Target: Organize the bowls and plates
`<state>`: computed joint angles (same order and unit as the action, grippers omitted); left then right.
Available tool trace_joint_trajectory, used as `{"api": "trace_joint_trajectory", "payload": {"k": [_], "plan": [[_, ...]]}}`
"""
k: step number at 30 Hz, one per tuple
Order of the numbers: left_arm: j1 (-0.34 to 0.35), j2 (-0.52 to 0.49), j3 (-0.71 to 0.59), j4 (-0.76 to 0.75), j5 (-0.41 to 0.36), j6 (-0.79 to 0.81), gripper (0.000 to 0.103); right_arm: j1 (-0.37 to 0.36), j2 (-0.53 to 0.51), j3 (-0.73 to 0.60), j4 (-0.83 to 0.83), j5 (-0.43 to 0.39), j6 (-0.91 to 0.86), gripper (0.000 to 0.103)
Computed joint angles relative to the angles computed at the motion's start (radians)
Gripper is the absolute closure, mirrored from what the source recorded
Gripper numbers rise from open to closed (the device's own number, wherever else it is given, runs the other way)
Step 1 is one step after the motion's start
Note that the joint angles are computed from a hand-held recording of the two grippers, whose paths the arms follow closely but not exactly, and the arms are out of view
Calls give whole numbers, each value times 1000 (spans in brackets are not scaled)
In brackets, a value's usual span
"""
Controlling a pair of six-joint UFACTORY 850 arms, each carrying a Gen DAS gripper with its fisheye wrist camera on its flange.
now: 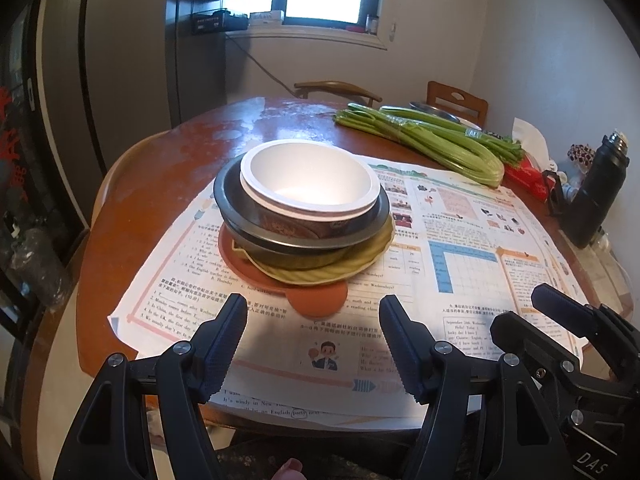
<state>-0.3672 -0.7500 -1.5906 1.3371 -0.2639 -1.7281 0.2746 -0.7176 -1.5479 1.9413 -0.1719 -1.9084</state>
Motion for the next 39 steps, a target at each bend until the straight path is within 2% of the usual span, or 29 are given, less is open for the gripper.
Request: {"api": "trace_joint_trajectory", "payload": {"k": [19,24,39], "plan": [[4,-11,4,-37,12,42,33,6,-7,1,-115,13,118,45],[6,-12,4,-57,15,62,33,5,-14,-9,-246,18,256,45],[7,-18,-4,-103,13,112,33,4,-18,-14,-286,16,295,45]]}}
